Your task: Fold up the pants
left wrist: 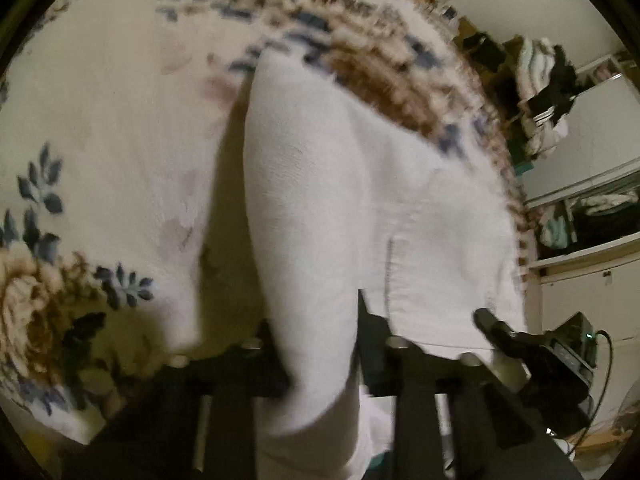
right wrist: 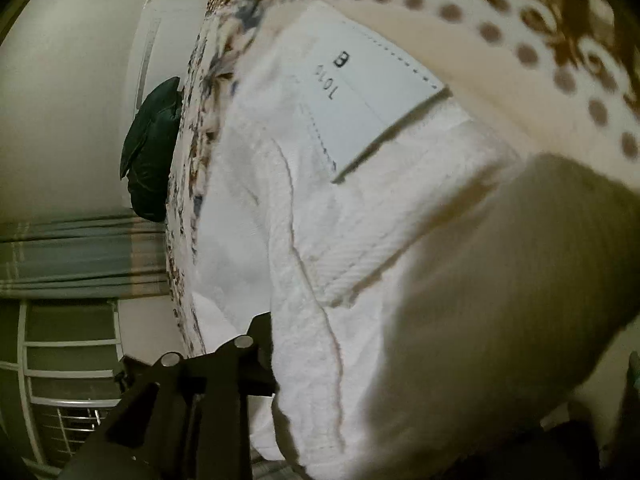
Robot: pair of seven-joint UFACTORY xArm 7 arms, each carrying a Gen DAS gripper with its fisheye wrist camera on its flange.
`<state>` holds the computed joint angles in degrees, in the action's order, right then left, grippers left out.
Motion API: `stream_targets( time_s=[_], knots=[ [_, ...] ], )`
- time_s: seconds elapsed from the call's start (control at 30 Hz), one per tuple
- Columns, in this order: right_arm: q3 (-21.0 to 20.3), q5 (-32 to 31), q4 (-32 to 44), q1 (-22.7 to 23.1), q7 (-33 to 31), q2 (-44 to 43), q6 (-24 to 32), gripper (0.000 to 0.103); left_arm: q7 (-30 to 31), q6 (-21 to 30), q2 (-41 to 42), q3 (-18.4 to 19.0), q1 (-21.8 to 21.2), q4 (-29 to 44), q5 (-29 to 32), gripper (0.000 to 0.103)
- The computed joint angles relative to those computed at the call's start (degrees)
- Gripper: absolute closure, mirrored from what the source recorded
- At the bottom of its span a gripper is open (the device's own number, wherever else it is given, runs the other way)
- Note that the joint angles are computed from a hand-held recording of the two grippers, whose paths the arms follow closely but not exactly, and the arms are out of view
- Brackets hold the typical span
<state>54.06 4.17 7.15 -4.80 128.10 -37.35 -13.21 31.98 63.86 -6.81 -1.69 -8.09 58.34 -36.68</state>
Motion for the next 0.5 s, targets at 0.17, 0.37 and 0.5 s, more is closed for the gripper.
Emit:
stream_targets(
  time_s=[0.17,0.37,0.5],
  knots=[
    [-13.27,-3.07,3.72,9.19,-5.52,-3.88,10.18,0.076,-1.1,4.49,-1.41,1.1,0.53,5.66,-1.26,0.086],
    [-23.53,-8.07,13.71,8.93,-15.67,-1.76,16.16,0.076,-3.83,8.45,6.52,1.2,2.15,20.55,-4.33,0.086],
    [-22.99,-12.92,26.46,-1.05,-22.7,10.12,14.6,0.076,-4.86,7.93,19.54,-0.73,4.25,36.72,-6.1,0.086]
  ],
)
